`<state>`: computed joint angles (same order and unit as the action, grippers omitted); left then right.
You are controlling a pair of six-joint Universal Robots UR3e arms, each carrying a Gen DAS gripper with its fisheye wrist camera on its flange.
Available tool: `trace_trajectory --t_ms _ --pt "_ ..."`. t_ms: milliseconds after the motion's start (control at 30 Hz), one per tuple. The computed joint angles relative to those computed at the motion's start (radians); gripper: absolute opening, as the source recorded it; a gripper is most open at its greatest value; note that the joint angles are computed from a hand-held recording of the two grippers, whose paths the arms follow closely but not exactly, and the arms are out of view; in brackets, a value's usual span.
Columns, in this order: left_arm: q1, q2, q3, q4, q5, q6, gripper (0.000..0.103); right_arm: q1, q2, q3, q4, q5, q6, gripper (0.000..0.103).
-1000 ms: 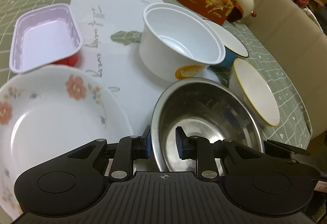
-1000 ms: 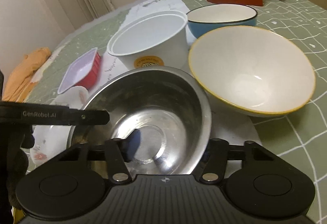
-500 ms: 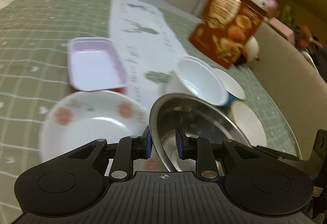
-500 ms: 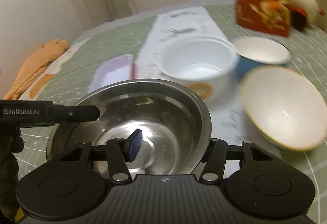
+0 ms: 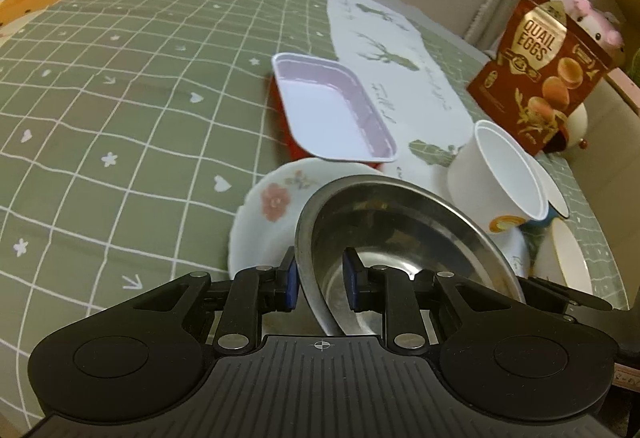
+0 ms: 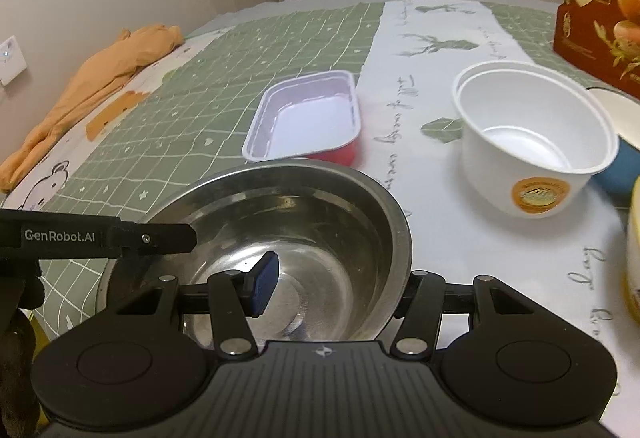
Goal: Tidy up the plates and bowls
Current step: 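Carry the steel bowl with the right gripper onto the floral white plate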
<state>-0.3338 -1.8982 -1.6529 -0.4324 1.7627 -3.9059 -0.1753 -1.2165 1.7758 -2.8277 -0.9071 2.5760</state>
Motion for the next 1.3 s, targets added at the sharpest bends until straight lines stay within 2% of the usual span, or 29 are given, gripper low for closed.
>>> trace_trajectory --t_ms 133,533,800,1000,1067,1200,1300 --pt "0.015 0.008 -0.032 0.012 -0.01 -0.002 0.023 0.016 0.013 -0.012 0.0 -0.013 0.0 0.054" --pt "0.015 0.057 -0.088 0.038 0.084 -0.022 0.022 0.017 0.017 -0.021 -0.018 -0.013 0.031 0.054" --pt "0.037 0.069 -0.133 0.073 0.122 -0.038 0.023 -0.003 0.011 -0.004 -0.096 0.0 0.072 0.055" --pt "0.076 0.057 -0.167 0.116 0.042 -0.024 0.021 0.015 0.069 -0.066 -0.035 -0.044 0.094 0.055" --pt "0.1 0.072 -0.211 0.169 -0.002 -0.034 0.021 0.021 0.085 -0.082 -0.019 -0.057 0.099 0.055" --pt "0.117 0.127 -0.306 0.311 0.017 -0.087 0.022 0.027 0.104 -0.101 -0.005 -0.072 0.104 0.055" --pt "0.125 0.145 -0.311 0.337 -0.023 -0.035 0.022 0.023 0.107 -0.106 -0.006 -0.066 0.118 0.055"
